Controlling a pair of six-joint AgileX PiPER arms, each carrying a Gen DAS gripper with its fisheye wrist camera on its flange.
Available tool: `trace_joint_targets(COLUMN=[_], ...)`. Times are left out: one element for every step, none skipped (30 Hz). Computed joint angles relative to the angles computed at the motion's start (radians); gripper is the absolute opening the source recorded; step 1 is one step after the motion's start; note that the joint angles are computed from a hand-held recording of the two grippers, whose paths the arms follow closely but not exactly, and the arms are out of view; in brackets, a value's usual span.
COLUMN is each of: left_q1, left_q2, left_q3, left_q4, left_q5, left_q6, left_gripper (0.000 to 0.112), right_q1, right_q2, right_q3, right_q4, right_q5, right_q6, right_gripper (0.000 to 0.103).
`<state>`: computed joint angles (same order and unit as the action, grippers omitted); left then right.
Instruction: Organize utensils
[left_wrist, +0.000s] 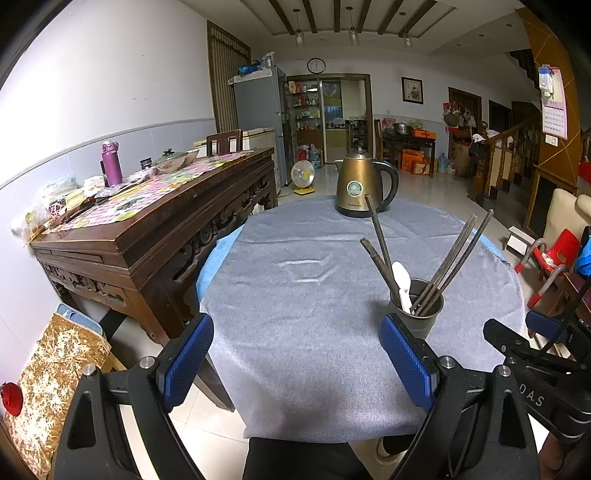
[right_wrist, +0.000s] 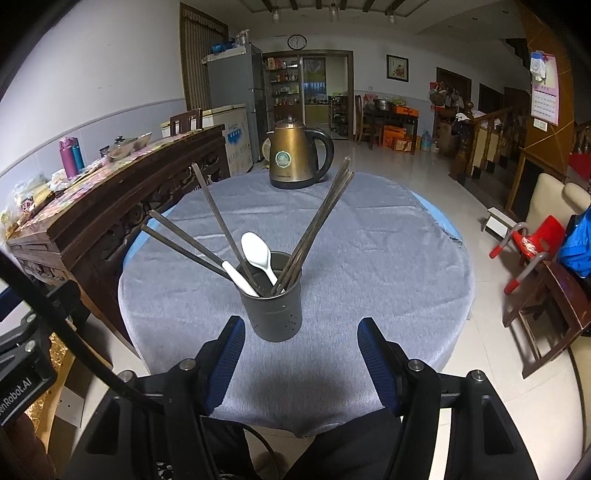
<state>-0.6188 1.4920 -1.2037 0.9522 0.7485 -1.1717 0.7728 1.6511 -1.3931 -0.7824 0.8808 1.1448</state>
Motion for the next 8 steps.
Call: trace_joint_targets(left_q1=[0.000, 0.001, 0.004, 0.007, 0.007, 0.009, 0.015, 0.024], left_q2=[0.002, 0.002, 0.003, 0.004, 0.008, 0.015, 0.026, 0.037], left_q3=[-0.003, -0.005, -0.006, -0.007, -0.010, -0.014, -0.021, -0.027], left_q4=[0.002, 0.001, -0.003, -0.005, 0.002, 0.005, 0.003, -0.007], left_q5=[0.002, 0.000, -0.008, -0.015, -0.018, -0.019, -0.028, -0.038], left_q6=[-0.002, -0.003, 0.001, 0.003, -0.002, -0.004, -0.001, 0.009], left_gripper=[0.092, 0.092, 0.092, 0.092, 0.092, 0.092, 0.092, 0.092], right_q1=[0.000, 0.000, 0.001, -0.001, -0.006, -0.011, -0.018, -0.025], right_q2=[0.002, 0.004, 0.004, 0.006, 0.008, 0.010, 0.011, 0.010], right_q3=[-0.003, -0.005, -0.005, -0.009, -0.014, -0.019, -0.021, -0.020], right_q4=[0.001, 0.001, 0.001, 0.002, 0.006, 0.012, 0.016, 0.018], right_q5=[0.001, 0.001, 0.000, 0.000, -0.003, -0.006, -0.013, -0.022], right_q6=[-0.003, -0.006, -0.007, -0.013, -0.021, -0.030, -0.034, -0.035], right_gripper=[0.067, 0.067, 0.067, 0.067, 0.067, 0.067, 0.067, 0.067])
